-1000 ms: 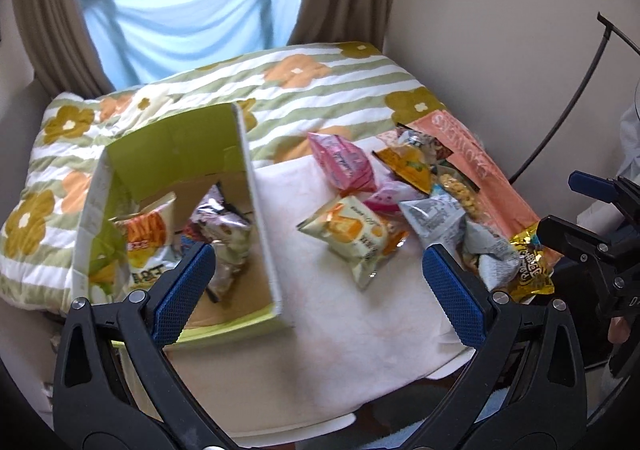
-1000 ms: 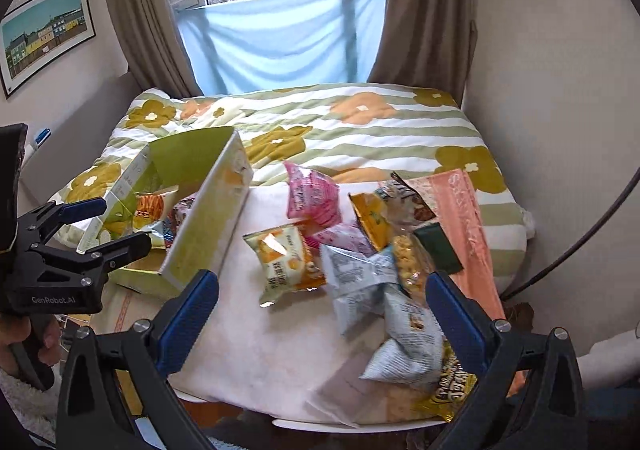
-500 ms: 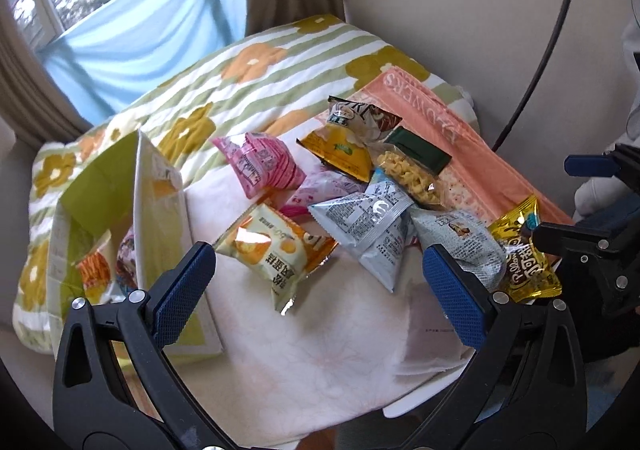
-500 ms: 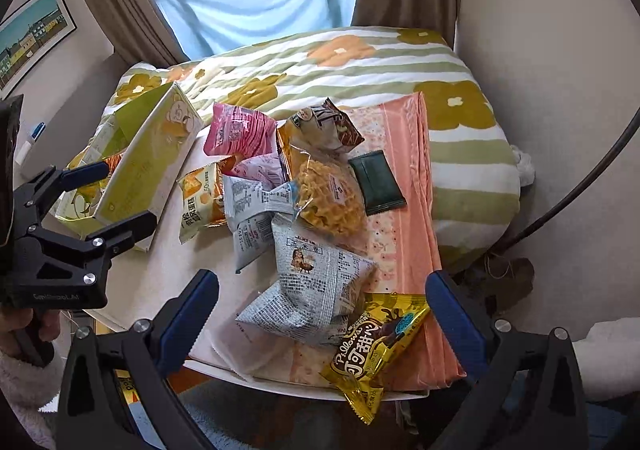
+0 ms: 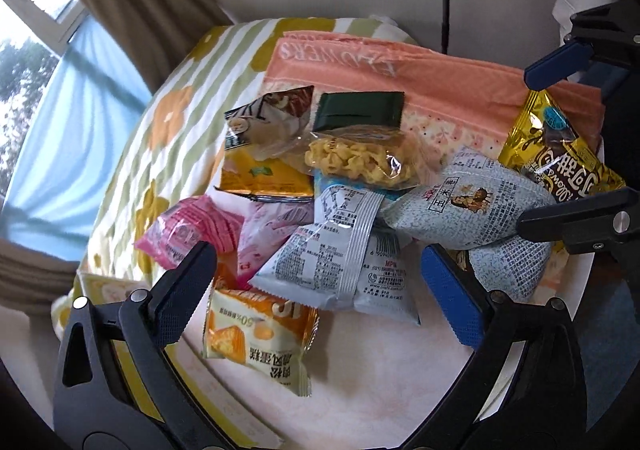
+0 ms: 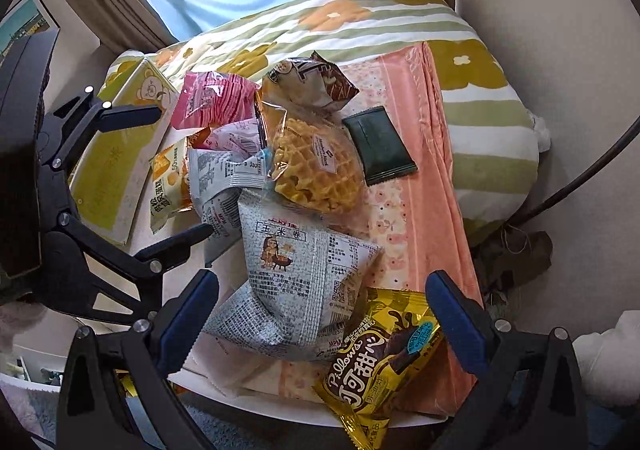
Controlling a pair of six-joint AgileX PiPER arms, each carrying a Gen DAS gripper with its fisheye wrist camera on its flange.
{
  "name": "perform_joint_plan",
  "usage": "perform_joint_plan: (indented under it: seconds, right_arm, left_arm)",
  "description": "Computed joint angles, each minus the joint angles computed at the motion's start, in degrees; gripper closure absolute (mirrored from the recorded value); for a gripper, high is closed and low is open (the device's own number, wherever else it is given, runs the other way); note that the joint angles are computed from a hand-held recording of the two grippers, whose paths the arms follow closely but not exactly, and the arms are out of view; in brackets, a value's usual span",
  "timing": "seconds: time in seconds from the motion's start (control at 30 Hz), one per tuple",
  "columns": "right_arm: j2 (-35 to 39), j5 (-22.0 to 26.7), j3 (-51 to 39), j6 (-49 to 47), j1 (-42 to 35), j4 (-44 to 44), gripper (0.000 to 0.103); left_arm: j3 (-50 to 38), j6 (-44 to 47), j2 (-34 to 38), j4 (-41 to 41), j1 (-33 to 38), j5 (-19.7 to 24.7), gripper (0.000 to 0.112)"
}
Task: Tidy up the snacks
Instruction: 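Move both tools back over the snack pile, then grasp a white-blue bag with the left tool while the right tool grasps a grey corn-roll bag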
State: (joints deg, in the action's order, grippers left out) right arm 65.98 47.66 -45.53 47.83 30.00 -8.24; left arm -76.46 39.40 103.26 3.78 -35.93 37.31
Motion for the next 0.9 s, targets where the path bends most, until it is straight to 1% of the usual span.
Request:
perform_joint_plan:
  seconds: [0.03,0.07,0.13,0.3,0.47,0.5,0.53,0.57,0.6,0.67,0.77,0.9]
  right_arm:
    - [0.8,-0.3,0.0,0.2,0.0,0.0,0.0]
    - [1.4,-0.5,0.0,0.1,-0.1,0.2,0.0]
    - [3.1,-1.0,-0.2,-0.1,-0.4,1.0,0.0]
    - [6.1,-1.6,-0.6,-1.0,-1.2,2.2,0.0]
    - [8.2,-2.2,-0.8,-2.1,-1.7,2.9,0.0]
    - [8.5,-2.5,-0.7,-2.0,-1.6,3.0,0.0]
    - [8.8,-2.7,-0.6,-2.0,-1.7,3.2,0.0]
    - [9.2,-3.1,-0.6,-2.0,-1.7,3.3,0.0]
    - [9.5,-3.5,-0.5,-2.3,-1.9,3.6,0.0]
    - [10.0,-4.4,-0.2,-2.6,-2.1,3.9,0.0]
    - [10.5,-5.2,0.1,-2.9,-2.1,4.3,0.0]
    - [11.2,-5.5,-0.1,-2.0,-1.3,4.1,0.0]
  left_arm:
    - [-0.3,1.4,0.8,-0.5,-0.1,0.1,0.015]
    - [-0.4,2.4,1.3,-0.7,-0.3,0.1,0.021]
    - [-1.0,5.4,2.5,-2.2,-0.5,0.7,0.027]
    - [-2.7,10.6,5.3,-5.6,0.1,3.3,0.034]
    - [-1.7,14.2,5.5,-6.7,0.9,2.4,0.036]
    - [-1.6,14.2,5.7,-6.4,0.9,2.2,0.038]
    - [-1.3,13.9,5.7,-5.4,0.7,1.5,0.042]
    - [-0.9,13.7,5.8,-4.6,0.4,0.6,0.044]
    - [-0.9,14.4,5.8,-4.8,0.5,0.7,0.044]
    - [-1.8,14.8,6.4,-5.2,0.7,1.8,0.049]
    - [-3.3,12.4,7.3,-3.7,0.6,2.8,0.056]
    - [-6.2,11.2,8.7,-4.2,1.2,4.9,0.06]
